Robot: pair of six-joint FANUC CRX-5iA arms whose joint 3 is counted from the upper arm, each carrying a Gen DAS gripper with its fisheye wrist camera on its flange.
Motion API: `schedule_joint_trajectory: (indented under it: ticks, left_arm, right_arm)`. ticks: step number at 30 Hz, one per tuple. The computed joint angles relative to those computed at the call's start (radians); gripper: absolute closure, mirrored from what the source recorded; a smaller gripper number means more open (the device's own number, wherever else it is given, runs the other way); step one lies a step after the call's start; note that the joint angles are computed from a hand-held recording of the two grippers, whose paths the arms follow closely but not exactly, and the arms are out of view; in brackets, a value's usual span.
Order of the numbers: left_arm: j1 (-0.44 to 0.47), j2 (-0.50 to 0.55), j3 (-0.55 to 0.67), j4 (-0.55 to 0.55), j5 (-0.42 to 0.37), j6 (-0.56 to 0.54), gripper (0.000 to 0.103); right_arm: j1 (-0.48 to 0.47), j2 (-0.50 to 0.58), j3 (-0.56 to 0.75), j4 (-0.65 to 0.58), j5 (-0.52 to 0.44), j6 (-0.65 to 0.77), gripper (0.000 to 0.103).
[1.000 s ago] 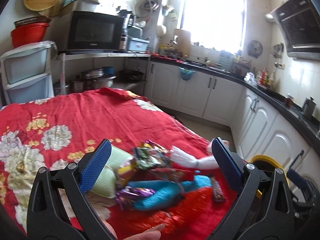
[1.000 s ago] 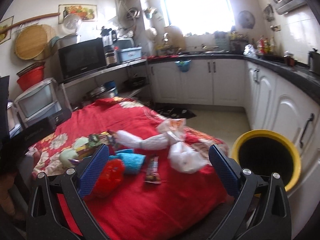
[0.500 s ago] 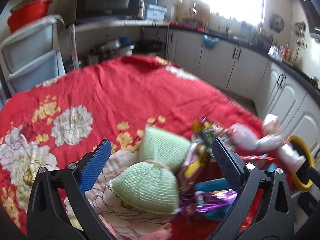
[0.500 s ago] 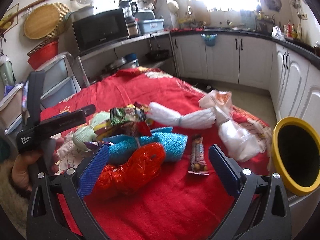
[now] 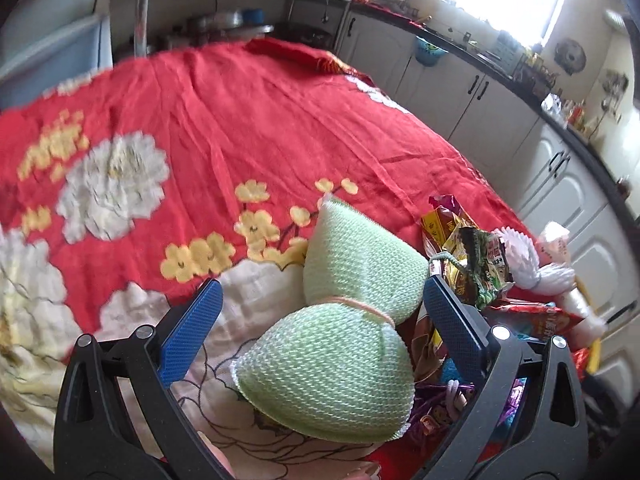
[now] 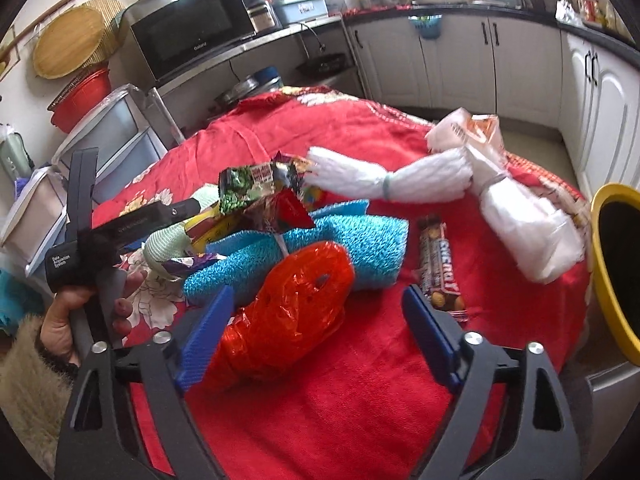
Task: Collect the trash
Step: 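Grasp the light green knitted scrubber with the left tool while the right tool grasps the red plastic bag, then carry the green scrubber in the left tool while the right tool carries the red bag over the bin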
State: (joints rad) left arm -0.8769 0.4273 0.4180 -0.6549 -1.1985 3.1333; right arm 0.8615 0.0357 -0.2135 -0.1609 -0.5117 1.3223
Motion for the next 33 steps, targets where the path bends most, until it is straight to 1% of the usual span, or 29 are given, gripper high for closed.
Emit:
schedule_joint_trajectory:
  ticks: [1,2,3,4,5,6,8,9,10,11,12,14,16,18,21,22,23,24,29,33]
  left_arm:
    - [0.01,-0.027,-0.049,0.011,0.064,0.032,0.011]
    - [0.016,-0.04,-0.074,0.02,0.098,0.053,0.011]
    - [0.02,-0.05,-0.095,0.025,0.125,0.063,0.011]
    - [0.018,-0.051,-0.096,0.028,0.129,0.063,0.011]
    - [0.018,-0.051,-0.097,0.03,0.133,0.066,0.014]
    - [0.019,-0.056,-0.104,0.034,0.145,0.073,0.017]
    - [0.024,-0.065,-0.12,0.055,0.165,0.074,0.027]
    - [0.023,-0.068,-0.123,0.058,0.165,0.077,0.03]
    - [0.022,-0.072,-0.128,0.062,0.172,0.085,0.033]
    - [0.023,-0.08,-0.141,0.066,0.19,0.093,0.04]
    - [0.024,-0.088,-0.154,0.074,0.208,0.105,0.044]
    - [0.023,-0.097,-0.167,0.075,0.222,0.124,0.05]
    - [0.017,-0.102,-0.171,0.067,0.222,0.137,0.054]
    - [0.007,-0.105,-0.168,0.054,0.208,0.153,0.058]
    - [-0.022,-0.099,-0.137,0.013,0.141,0.173,0.066]
    - [-0.029,-0.101,-0.133,-0.001,0.131,0.182,0.073]
    - [-0.036,-0.103,-0.126,-0.014,0.117,0.191,0.073]
    - [-0.05,-0.098,-0.104,-0.034,0.079,0.191,0.074]
    - [-0.097,-0.077,-0.018,-0.099,-0.058,0.149,0.076]
    - [-0.138,-0.065,0.042,-0.162,-0.131,0.131,0.076]
  right_arm:
    - [-0.006,0.007,0.013,-0.027,-0.014,0.019,0.026]
    - [-0.012,0.014,0.025,-0.05,-0.027,0.039,0.03]
    - [-0.019,0.021,0.039,-0.077,-0.043,0.062,0.032]
    - [-0.025,0.028,0.053,-0.103,-0.06,0.084,0.036]
    - [-0.032,0.035,0.066,-0.127,-0.076,0.102,0.041]
    - [-0.038,0.039,0.074,-0.146,-0.088,0.116,0.043]
    - [-0.054,0.049,0.095,-0.189,-0.118,0.146,0.052]
    - [-0.064,0.052,0.104,-0.217,-0.133,0.168,0.055]
    - [-0.073,0.054,0.111,-0.243,-0.144,0.19,0.062]
    - [-0.082,0.055,0.117,-0.269,-0.157,0.213,0.068]
    - [-0.086,0.053,0.119,-0.282,-0.164,0.226,0.075]
    - [-0.093,0.05,0.124,-0.306,-0.176,0.249,0.082]
    - [-0.099,0.04,0.119,-0.32,-0.177,0.259,0.086]
    - [-0.102,0.031,0.114,-0.325,-0.172,0.265,0.087]
    - [-0.107,0.012,0.101,-0.331,-0.159,0.275,0.089]
    - [-0.108,0.003,0.094,-0.33,-0.154,0.28,0.089]
    - [-0.107,0.0,0.091,-0.325,-0.149,0.279,0.089]
    - [-0.106,-0.013,0.081,-0.318,-0.14,0.282,0.089]
    - [-0.094,-0.046,0.058,-0.274,-0.111,0.262,0.089]
    - [-0.087,-0.078,0.026,-0.232,-0.071,0.242,0.089]
